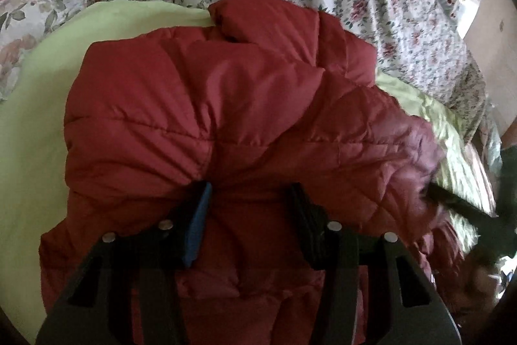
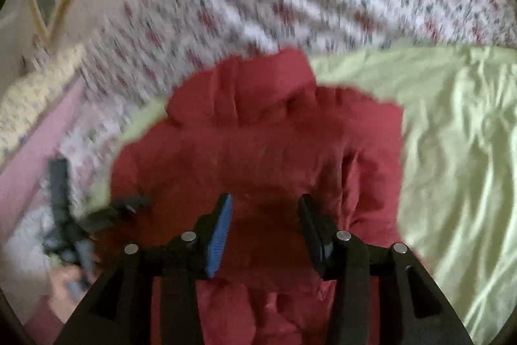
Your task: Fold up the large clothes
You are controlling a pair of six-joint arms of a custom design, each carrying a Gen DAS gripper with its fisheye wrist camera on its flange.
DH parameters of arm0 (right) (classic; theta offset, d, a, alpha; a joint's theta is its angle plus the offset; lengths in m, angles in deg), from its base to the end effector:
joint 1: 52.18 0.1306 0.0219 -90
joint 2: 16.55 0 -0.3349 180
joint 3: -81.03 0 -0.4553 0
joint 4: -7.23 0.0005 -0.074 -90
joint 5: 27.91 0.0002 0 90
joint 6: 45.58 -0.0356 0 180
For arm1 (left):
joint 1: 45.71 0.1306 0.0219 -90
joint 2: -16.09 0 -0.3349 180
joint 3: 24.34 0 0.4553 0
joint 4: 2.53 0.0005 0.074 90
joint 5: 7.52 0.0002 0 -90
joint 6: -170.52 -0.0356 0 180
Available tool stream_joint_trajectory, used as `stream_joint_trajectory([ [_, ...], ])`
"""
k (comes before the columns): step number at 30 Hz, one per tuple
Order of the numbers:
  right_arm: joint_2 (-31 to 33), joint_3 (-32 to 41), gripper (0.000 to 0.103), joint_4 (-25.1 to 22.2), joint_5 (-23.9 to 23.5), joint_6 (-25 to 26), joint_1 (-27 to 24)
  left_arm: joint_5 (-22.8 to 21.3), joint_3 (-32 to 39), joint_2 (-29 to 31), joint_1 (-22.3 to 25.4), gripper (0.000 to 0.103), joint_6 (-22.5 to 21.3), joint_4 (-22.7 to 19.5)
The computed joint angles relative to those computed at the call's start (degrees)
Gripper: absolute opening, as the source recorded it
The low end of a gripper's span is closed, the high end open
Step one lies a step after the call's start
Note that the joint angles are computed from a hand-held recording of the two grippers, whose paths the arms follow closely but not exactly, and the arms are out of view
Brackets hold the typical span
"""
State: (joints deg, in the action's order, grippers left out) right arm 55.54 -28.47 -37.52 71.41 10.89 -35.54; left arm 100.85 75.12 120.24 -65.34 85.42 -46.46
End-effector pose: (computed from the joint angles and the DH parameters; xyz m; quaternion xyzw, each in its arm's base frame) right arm 0.4322 0.1226 0.3575 0.1658 0.9108 0.0888 0.3676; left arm 0.5882 -0.2222 0.3371 0.1743 0.9087 -0.2200 0.3091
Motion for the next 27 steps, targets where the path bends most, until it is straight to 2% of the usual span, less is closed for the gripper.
stream_joint_trajectory([
  [3, 0.69, -2.16, 0.037, 2.21, -1.78, -0.78, -1.67, 0.67, -0.81, -0.83, 0.99, 0.043, -0.70, 0.18],
  [4, 0.64, -2.41, 0.035, 2.56, -2.24, -1.42, -2.04, 1.15, -0.86, -0.72, 1.48, 0.037, -0.28, 0.17],
  [7, 0.99, -2.05, 0.034, 2.02, -2.02, -1.58, -2.18, 3.08, -0.25, 0.32, 2.28, 0.031, 1.30, -0.18],
  [13, 3.29, -0.31, 0.034, 0.53, 0.35, -1.26, -1.17, 1.38, -0.33, 0.85, 1.61, 0.031, 0.63, 0.22],
  [18, 2.84, -0.01, 0.035, -0.58, -0.10, -2.00, -1.16, 1.48, -0.19, 0.54, 1.70, 0.031, 0.28, -0.57],
  [22, -0.71, -0.84, 0.038, -2.66, -0.68, -3.59, -0.19, 0.91, -2.91, -3.14, 2.02, 0.033, -0.63, -1.55],
  [24, -3.35, -1.87, 0.046, -3.47, -0.80, -4.02, 0.69, 0.62, -4.95, -5.60, 2.23, 0.038, -0.73, -1.70],
  [26, -6.81, -3.33, 0.056, -4.82, -0.50, -4.55, 1.98, 0.47, -7.56, -8.56, 2.65, 0.048, -0.50, -1.49],
  [27, -8.02, -3.88, 0.056, -5.32, -0.12, -4.78, 2.48, 0.62, -9.10, -10.26, 2.95, 0.049, -0.50, -1.43],
])
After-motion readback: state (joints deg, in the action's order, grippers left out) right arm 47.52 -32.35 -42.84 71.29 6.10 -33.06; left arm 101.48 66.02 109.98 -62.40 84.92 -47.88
